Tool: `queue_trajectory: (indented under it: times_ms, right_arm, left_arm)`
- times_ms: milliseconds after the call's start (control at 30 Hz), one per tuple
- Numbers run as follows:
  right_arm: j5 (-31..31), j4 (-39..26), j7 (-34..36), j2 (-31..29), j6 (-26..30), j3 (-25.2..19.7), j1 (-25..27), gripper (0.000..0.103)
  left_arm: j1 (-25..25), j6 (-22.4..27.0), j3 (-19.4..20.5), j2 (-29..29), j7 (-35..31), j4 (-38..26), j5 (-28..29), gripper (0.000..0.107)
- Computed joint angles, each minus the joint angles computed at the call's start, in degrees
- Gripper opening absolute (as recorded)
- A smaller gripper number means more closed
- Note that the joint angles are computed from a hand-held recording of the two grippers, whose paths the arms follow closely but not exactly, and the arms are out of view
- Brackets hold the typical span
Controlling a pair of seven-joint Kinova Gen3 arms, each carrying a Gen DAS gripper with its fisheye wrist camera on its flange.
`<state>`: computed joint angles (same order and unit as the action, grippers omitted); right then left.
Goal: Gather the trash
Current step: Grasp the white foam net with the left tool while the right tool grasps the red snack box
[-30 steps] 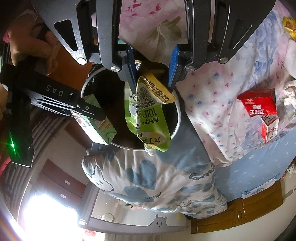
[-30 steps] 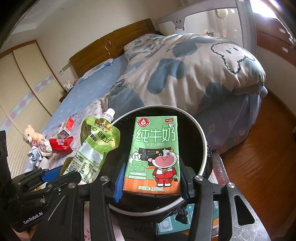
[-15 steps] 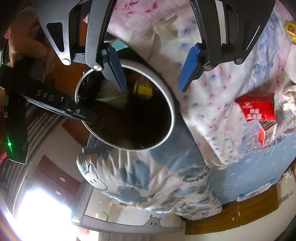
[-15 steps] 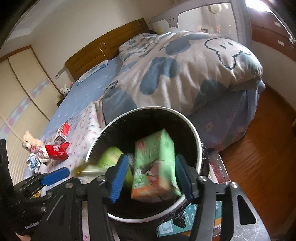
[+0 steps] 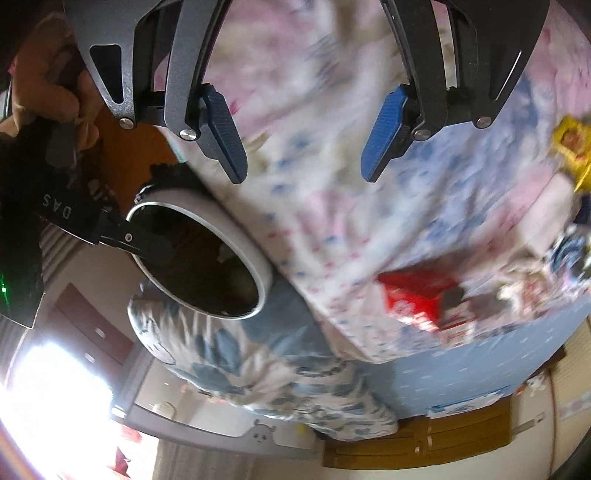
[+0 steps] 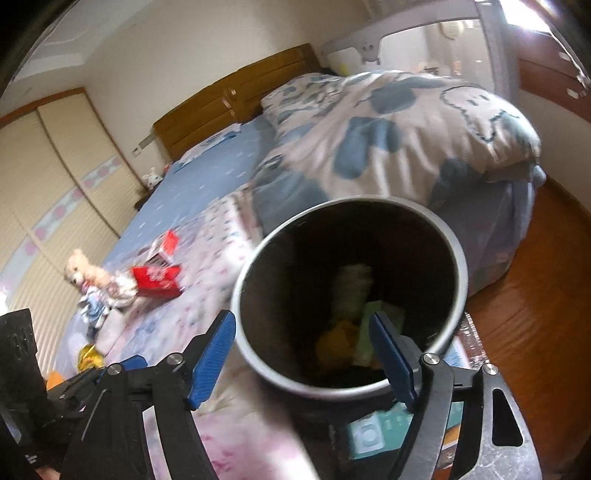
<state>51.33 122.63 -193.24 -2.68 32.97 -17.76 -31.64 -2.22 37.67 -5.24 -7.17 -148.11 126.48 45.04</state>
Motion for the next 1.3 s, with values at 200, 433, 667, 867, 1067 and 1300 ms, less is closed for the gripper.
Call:
queue_trajectory:
  times_ms: [200, 433, 667, 867, 1067, 1300]
  right_arm:
    - [1.7, -2.9, -1.5, 3.7, -0.1, -0.8, -4.2, 0.076]
    - [3.7, -6.4, -2.4, 8.1, -0.8, 1.4, -10.1, 0.077]
    - [2.9, -10.1, 0.3, 12.2, -3.0, 4.3, -14.6, 0.077]
    - [1.7, -13.1, 3.0, 15.2, -5.1, 6.7, -18.1, 0.077]
    - [-1.2, -16.7, 8.3, 18.2, -5.3, 8.8, -21.0, 0.077]
    - [-4.3, -20.4, 13.9, 20.5, -4.6, 12.1, -22.2, 0.077]
  left_arm:
    - [-4.3, 2.5, -5.7, -1.9, -5.0, 2.2, 0.4, 0.066]
    - [-11.2, 5.5, -10.5, -1.6, -9.4, 2.8, 1.1, 0.066]
    - [-18.2, 7.2, -13.5, -0.9, -14.7, 3.0, 1.9, 0.066]
    - [-23.5, 7.4, -14.9, 0.8, -18.1, 2.3, 2.3, 0.066]
    - [-28.3, 8.1, -14.9, 3.2, -19.2, 0.4, 3.8, 0.066]
    - [-31.3, 6.3, -13.0, 6.0, -18.4, -2.8, 4.8, 0.066]
